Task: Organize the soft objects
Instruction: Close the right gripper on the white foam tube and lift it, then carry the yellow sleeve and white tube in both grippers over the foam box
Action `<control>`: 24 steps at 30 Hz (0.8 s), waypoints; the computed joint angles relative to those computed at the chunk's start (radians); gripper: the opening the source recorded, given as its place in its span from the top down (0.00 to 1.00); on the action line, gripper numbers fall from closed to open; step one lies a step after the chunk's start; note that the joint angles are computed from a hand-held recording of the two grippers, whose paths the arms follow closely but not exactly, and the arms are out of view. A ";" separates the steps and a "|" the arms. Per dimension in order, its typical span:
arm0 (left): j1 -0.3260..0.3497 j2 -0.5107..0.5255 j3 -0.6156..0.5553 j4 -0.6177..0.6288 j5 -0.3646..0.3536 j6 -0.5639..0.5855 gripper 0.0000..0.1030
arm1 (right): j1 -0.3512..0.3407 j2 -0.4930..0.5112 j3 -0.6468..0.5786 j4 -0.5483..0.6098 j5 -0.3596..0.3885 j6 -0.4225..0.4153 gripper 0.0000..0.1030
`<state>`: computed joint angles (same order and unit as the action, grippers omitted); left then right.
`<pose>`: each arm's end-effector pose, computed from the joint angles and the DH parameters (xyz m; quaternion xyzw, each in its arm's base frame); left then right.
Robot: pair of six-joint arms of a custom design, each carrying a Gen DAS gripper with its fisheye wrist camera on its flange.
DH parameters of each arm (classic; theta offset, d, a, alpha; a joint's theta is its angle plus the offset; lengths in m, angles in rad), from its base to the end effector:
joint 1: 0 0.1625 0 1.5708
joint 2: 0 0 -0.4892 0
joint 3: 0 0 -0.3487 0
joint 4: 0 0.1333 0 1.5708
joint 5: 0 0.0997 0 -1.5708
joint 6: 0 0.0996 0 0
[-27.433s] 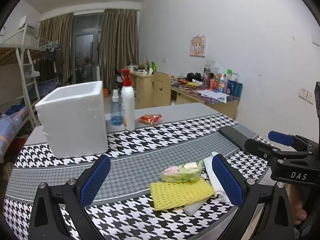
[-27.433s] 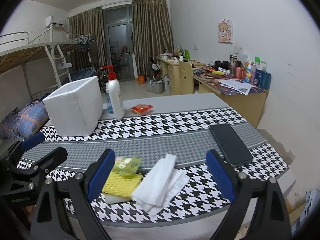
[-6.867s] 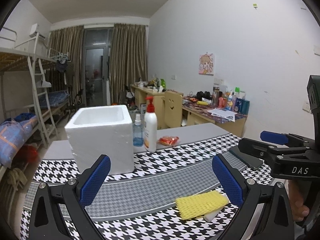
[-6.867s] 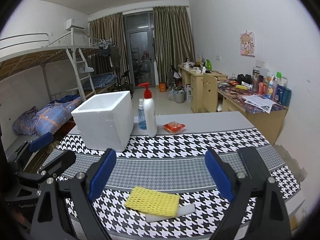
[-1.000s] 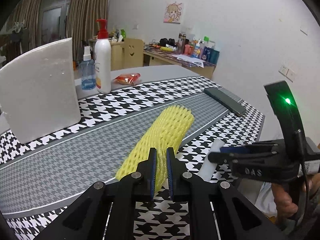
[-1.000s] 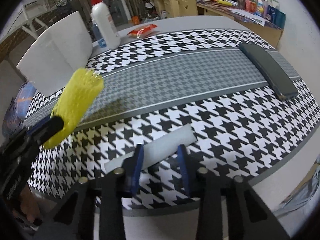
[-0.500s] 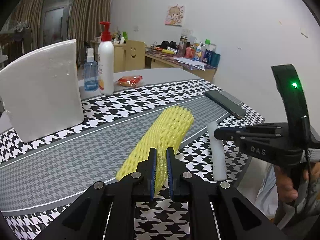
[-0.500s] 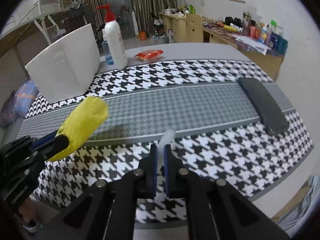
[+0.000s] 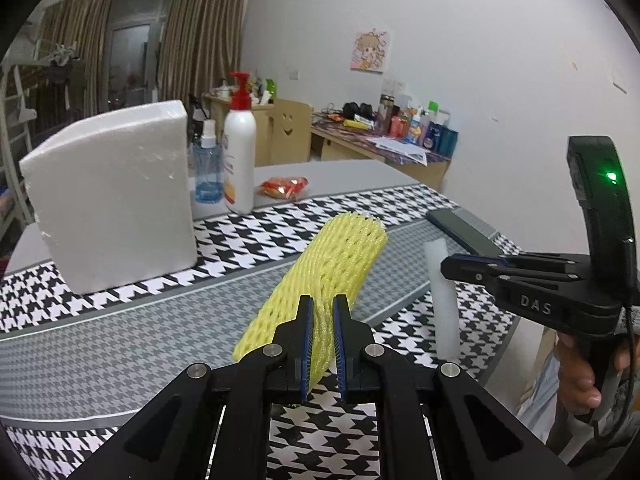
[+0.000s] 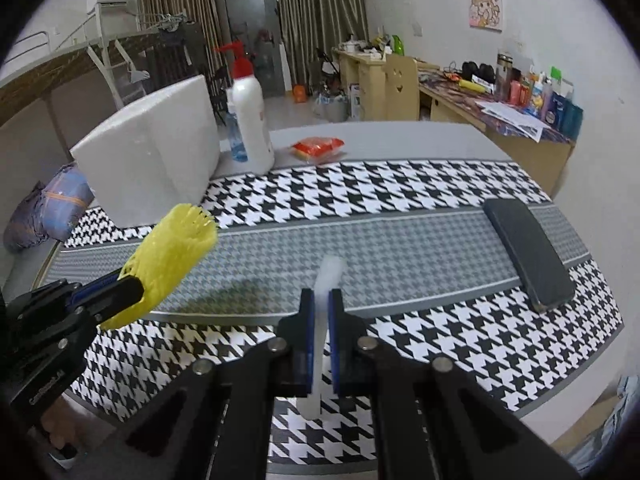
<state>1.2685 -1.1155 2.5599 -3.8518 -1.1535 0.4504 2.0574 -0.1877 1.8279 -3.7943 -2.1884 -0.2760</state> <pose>0.0487 -0.4273 0.2690 0.2503 0.8623 -0.3823 0.2182 0.3401 -0.4812 -0.1069 0.2584 -0.8795 0.3030 0.2607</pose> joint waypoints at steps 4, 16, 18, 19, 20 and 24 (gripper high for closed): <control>-0.023 -0.004 0.007 -0.024 0.031 -0.001 0.90 | 0.010 0.000 -0.002 -0.014 0.023 -0.023 0.92; -0.065 -0.035 0.008 -0.050 0.104 -0.001 0.90 | 0.025 -0.005 -0.017 -0.028 0.085 -0.078 0.91; -0.070 -0.042 0.012 -0.053 0.109 -0.001 0.90 | 0.030 -0.006 -0.024 -0.026 0.095 -0.089 0.91; -0.072 -0.046 0.011 -0.052 0.110 -0.002 0.90 | 0.030 -0.006 -0.027 -0.026 0.099 -0.091 0.91; -0.074 -0.050 0.013 -0.054 0.113 -0.001 0.90 | 0.032 -0.007 -0.029 -0.026 0.105 -0.095 0.91; -0.081 -0.065 0.012 -0.057 0.128 0.004 0.90 | 0.037 -0.007 -0.043 -0.030 0.120 -0.115 0.91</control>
<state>1.1870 -1.1802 2.5718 -3.9086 -1.0258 0.4542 2.0944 -0.1944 1.7852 -3.8242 -2.0682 -0.3905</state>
